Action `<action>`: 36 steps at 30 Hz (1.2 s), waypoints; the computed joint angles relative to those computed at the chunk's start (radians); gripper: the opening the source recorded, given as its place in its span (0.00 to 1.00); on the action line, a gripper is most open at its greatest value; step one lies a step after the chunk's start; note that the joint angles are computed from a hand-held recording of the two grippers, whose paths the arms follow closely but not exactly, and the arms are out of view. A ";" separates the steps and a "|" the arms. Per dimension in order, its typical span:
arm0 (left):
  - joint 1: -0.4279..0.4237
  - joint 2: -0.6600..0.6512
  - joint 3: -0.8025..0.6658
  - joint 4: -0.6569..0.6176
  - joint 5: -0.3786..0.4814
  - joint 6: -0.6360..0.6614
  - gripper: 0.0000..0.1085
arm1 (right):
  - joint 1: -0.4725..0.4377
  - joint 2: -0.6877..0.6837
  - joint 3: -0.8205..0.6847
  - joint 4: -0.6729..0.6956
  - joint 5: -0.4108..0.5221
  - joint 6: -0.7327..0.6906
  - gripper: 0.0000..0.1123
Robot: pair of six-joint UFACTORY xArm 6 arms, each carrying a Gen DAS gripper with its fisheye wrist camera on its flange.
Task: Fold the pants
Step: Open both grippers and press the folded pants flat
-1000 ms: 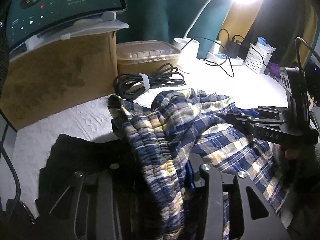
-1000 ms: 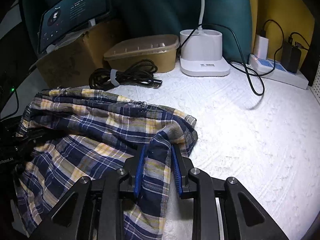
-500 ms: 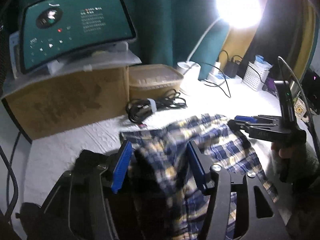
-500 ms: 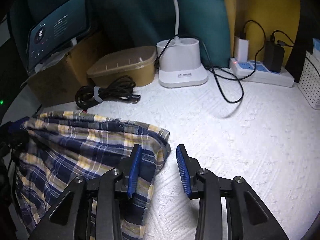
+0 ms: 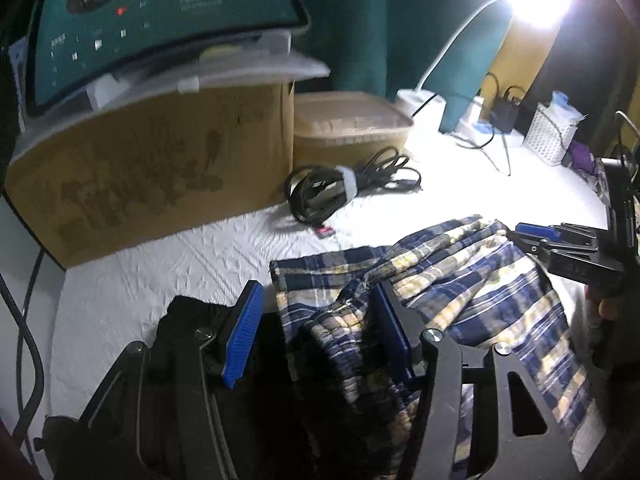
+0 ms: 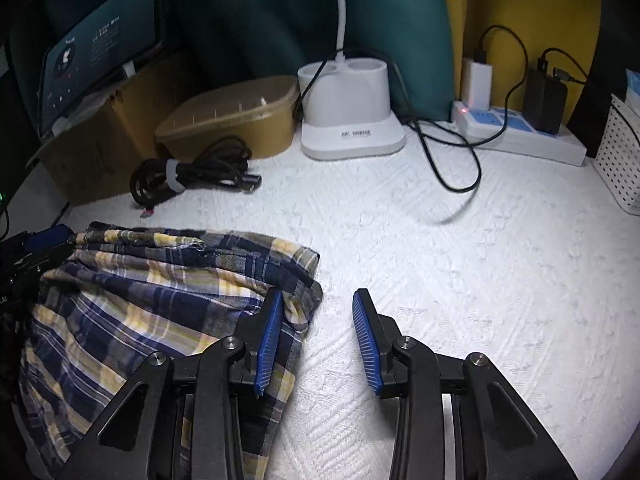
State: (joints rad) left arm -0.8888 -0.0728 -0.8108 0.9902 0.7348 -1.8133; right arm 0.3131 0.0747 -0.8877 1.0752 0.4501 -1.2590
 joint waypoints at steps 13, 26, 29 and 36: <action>-0.010 0.022 0.008 0.053 0.043 -0.024 0.55 | 0.030 -0.021 0.030 -0.036 -0.114 0.035 0.48; -0.107 -0.058 0.056 0.081 0.079 -0.108 0.55 | 0.024 -0.156 0.129 -0.101 -0.063 0.145 0.48; -0.112 -0.052 0.066 0.054 0.062 -0.119 0.55 | 0.029 -0.174 0.158 -0.122 -0.056 0.148 0.49; -0.126 -0.060 0.080 0.037 0.066 -0.151 0.55 | 0.037 -0.226 0.230 -0.147 -0.083 0.135 0.50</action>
State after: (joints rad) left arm -1.0152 -0.1329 -0.7305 1.0276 0.8003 -1.9641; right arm 0.3502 -0.1512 -0.6580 0.9283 0.3673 -1.1242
